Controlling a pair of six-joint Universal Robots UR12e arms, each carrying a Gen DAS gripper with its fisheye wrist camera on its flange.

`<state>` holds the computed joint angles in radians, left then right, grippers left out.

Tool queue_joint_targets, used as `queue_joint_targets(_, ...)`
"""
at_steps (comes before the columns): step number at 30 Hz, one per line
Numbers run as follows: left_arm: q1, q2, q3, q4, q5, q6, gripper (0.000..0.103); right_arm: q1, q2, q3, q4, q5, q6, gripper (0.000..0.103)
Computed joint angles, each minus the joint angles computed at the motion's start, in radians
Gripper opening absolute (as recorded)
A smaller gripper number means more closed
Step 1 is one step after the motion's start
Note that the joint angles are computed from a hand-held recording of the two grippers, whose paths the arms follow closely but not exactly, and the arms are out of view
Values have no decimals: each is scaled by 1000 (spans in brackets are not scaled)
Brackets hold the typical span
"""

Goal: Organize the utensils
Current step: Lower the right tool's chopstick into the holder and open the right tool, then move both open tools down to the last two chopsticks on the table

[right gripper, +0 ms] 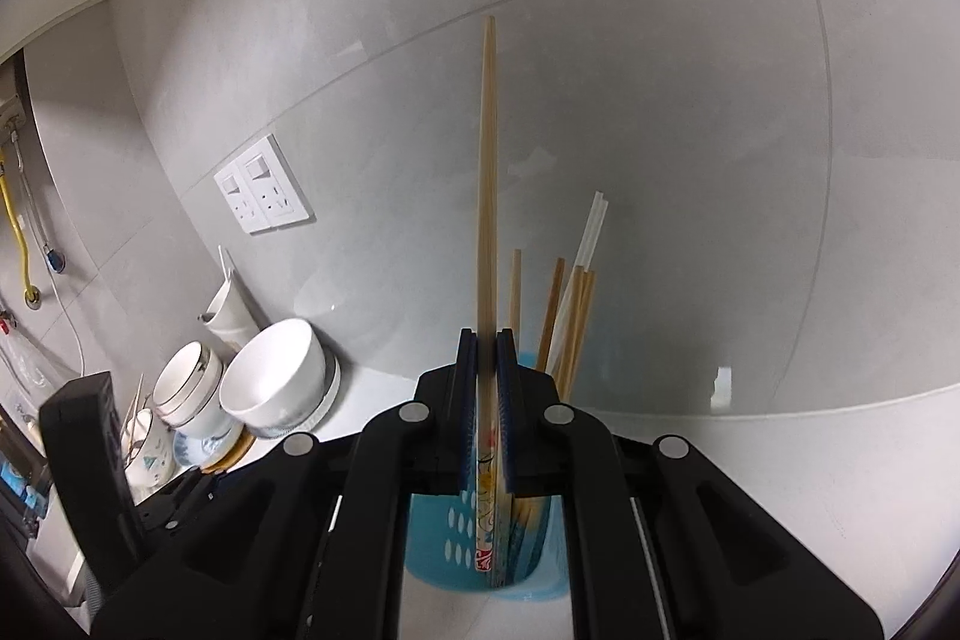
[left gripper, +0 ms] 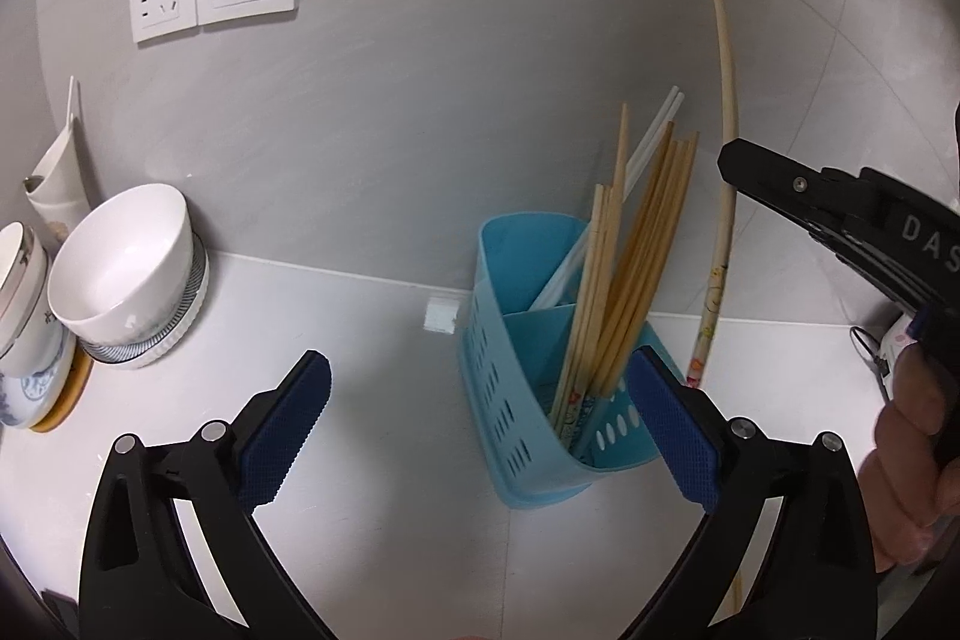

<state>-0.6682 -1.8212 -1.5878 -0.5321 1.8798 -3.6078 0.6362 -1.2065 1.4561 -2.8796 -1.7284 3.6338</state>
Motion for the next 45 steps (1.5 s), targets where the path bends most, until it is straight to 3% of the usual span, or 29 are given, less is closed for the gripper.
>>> queue_joint_targets(8, 8, 8, -4, -19, -7, -6, 97, 8, 24, 4, -14, -13, 9, 6)
queue_joint_targets(26, 6, 10, -7, -41, 22, -16, 97, 20, 24, 8, 68, -38, 2, 10)
queue_joint_targets(32, -4, 18, -8, -45, 40, -26, 97, 31, -1, 13, 121, -87, -2, 41)
queue_joint_targets(34, -10, 20, -6, -50, 51, -29, 97, 32, -15, 20, 147, -98, 5, 44)
queue_joint_targets(39, -28, 22, 7, -88, 68, -44, 97, 30, -60, 56, 204, -112, 42, 69)
queue_joint_targets(45, -64, 17, 35, -158, 68, -67, 97, 30, -126, 115, 299, -166, 126, 85)
